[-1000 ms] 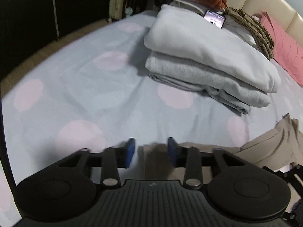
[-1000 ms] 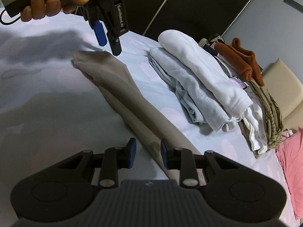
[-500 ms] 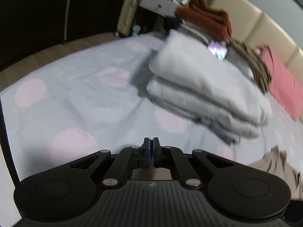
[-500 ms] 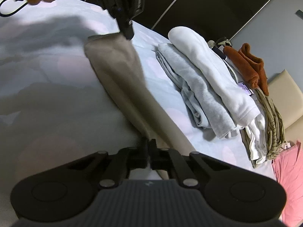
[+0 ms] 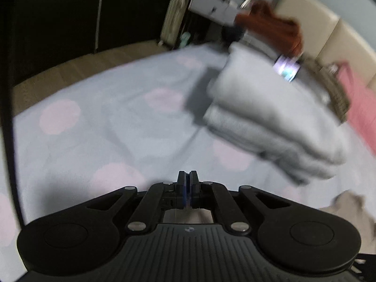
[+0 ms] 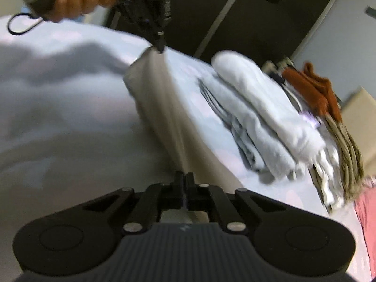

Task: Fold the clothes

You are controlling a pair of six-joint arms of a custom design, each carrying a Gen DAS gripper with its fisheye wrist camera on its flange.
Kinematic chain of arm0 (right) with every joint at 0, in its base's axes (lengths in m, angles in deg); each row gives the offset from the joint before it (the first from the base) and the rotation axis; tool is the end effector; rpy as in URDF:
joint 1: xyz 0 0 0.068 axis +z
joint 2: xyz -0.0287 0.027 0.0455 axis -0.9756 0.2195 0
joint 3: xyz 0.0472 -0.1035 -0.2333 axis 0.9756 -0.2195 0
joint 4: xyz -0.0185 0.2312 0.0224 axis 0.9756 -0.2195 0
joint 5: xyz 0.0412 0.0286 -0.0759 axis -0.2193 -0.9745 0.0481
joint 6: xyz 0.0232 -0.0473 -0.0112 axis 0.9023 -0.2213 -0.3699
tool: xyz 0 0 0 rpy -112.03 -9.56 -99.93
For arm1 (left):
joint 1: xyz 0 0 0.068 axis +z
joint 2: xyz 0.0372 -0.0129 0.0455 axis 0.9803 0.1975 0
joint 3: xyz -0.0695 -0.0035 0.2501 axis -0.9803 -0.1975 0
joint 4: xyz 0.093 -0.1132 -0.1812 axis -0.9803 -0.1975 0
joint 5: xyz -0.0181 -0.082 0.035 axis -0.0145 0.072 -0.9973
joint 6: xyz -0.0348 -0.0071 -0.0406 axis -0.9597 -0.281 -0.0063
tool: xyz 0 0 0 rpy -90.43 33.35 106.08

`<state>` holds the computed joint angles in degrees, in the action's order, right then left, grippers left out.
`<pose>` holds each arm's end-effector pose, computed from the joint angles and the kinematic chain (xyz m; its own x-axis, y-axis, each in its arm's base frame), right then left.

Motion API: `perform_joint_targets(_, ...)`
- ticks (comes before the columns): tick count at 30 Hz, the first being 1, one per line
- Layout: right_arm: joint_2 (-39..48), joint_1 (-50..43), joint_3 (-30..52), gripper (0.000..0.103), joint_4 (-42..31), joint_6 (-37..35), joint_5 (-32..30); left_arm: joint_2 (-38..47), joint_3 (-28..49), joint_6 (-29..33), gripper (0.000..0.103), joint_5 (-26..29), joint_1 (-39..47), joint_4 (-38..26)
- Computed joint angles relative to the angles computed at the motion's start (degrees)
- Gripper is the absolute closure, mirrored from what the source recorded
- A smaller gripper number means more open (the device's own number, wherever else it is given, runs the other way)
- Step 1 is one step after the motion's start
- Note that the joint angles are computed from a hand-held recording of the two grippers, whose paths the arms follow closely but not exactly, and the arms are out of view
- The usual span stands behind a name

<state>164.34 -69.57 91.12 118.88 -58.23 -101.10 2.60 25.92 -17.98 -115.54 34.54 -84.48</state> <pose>0.1961 0.0462 0.0809 0.1359 -0.7534 -0.6433 -0.8590 0.2340 -0.4555 0.1960 -0.1646 0.1534 -0.6404 -0.5102 -0.5740 -0.4655 0.8524 -0.2383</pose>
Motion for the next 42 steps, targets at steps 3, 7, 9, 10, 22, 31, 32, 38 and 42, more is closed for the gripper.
perform_joint_targets(3,0.38,0.10,-1.88,0.093,2.87,1.08,1.09,3.41,0.91,0.75,0.097,-1.55,-0.09,-0.43)
perform_joint_targets(7,-6.98,-8.23,-2.34,0.079,-6.21,-1.93,-6.87,1.53,-0.65,-4.04,0.079,-8.01,-6.17,-2.69)
perform_joint_targets(9,-10.60,-13.42,-1.60,0.079,-13.59,-4.92,-10.10,1.42,-0.24,-7.80,0.072,-12.18,-11.21,-7.32)
perform_joint_targets(10,-11.86,-15.88,-0.82,0.079,-17.52,-6.52,-11.46,1.38,-0.19,-9.59,0.070,-13.56,-13.41,-9.37)
perform_joint_targets(22,-18.60,-24.05,-0.17,0.079,-32.75,-13.20,-14.62,-3.33,-12.57,-9.39,0.102,-7.05,-16.13,8.82)
perform_joint_targets(31,-20.97,-28.48,0.71,0.079,-39.87,-17.78,-16.34,-10.83,-7.64,-26.50,0.102,-8.12,-24.74,-13.04)
perform_joint_targets(32,-21.07,-28.82,0.74,0.079,-40.46,-18.31,-16.45,-10.45,-6.93,-26.42,0.102,-7.75,-24.99,-14.10)
perform_joint_targets(38,-21.81,-31.03,0.70,0.079,-43.66,-20.83,-17.04,-3.10,-6.40,-16.60,0.100,-0.46,-19.32,-7.59)
perform_joint_targets(42,-22.15,-33.44,1.27,0.079,-47.57,-25.24,-16.78,-0.48,-3.26,-16.49,0.090,-0.65,-19.87,-11.29)
